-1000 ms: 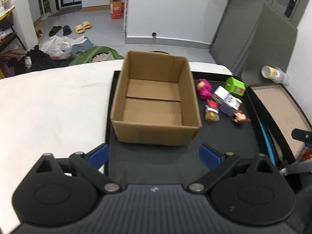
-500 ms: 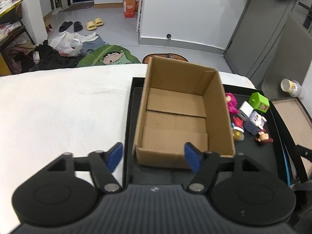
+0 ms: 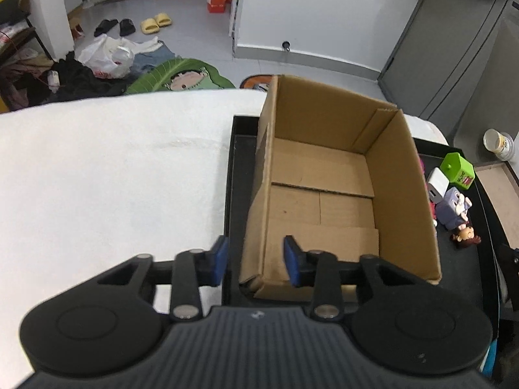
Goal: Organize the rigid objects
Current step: 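Move the left tool to the cardboard box wall and grasp it, then grasp the brown-haired doll with the right tool while the left tool holds the box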
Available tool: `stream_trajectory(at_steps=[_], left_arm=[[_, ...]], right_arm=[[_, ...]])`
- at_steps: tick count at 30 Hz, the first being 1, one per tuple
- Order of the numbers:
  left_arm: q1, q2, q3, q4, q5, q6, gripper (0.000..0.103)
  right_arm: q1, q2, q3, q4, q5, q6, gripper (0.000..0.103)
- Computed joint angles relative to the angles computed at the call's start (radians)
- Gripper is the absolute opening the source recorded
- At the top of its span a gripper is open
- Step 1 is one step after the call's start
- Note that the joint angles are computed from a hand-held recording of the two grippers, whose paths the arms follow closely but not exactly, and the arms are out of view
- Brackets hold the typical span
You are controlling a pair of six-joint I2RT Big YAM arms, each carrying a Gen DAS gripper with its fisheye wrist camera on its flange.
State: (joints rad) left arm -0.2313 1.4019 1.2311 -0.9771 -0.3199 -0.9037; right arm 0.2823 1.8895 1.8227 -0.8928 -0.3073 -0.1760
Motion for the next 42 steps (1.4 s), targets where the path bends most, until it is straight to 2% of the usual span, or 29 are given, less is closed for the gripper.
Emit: stream_trajectory(at_steps=[4,8,9,10,14,26,29,30,31,35,42], left_arm=[[0.016,0.0,-0.021,0.038,0.037,0.028,0.02],[0.024,0.0,-0.03,0.053,0.043,0.034,0.018],[0.024,-0.002,-0.035,0.063,0.044,0.041,0.013],[0.023,-0.002,-0.037,0.066,0.042,0.046,0.012],[0.02,-0.014,-0.06,0.097,0.033,0.051,0.012],[0.007,-0.038,-0.088,0.127,0.035,0.11,0.011],[-0.004,-0.047,-0.101,0.134,0.033,0.069,0.012],[-0.011,-0.049,-0.103,0.133,0.025,0.053,0.012],[-0.019,-0.049,-0.103,0.132,0.016,0.041,0.012],[-0.042,-0.068,-0.132,0.163,0.011,-0.048,0.013],[-0.064,-0.087,-0.162,0.203,-0.032,-0.147,0.015]], right_arm=[[0.014,0.032,0.03,0.004,0.012,-0.021,0.08],[0.019,0.082,0.094,-0.031,0.015,-0.025,0.076],[0.021,0.093,0.109,-0.041,0.02,-0.029,0.076],[0.023,0.103,0.121,-0.048,0.028,-0.038,0.075],[0.033,0.143,0.161,-0.066,0.068,-0.079,0.072],[0.047,0.208,0.224,-0.107,0.105,-0.115,0.065],[0.052,0.218,0.229,-0.107,0.118,-0.128,0.058],[0.053,0.223,0.233,-0.113,0.124,-0.13,0.049],[0.053,0.226,0.234,-0.116,0.124,-0.128,0.047],[0.054,0.205,0.196,-0.082,0.132,-0.142,0.047],[0.046,0.167,0.163,-0.098,0.165,-0.111,0.046]])
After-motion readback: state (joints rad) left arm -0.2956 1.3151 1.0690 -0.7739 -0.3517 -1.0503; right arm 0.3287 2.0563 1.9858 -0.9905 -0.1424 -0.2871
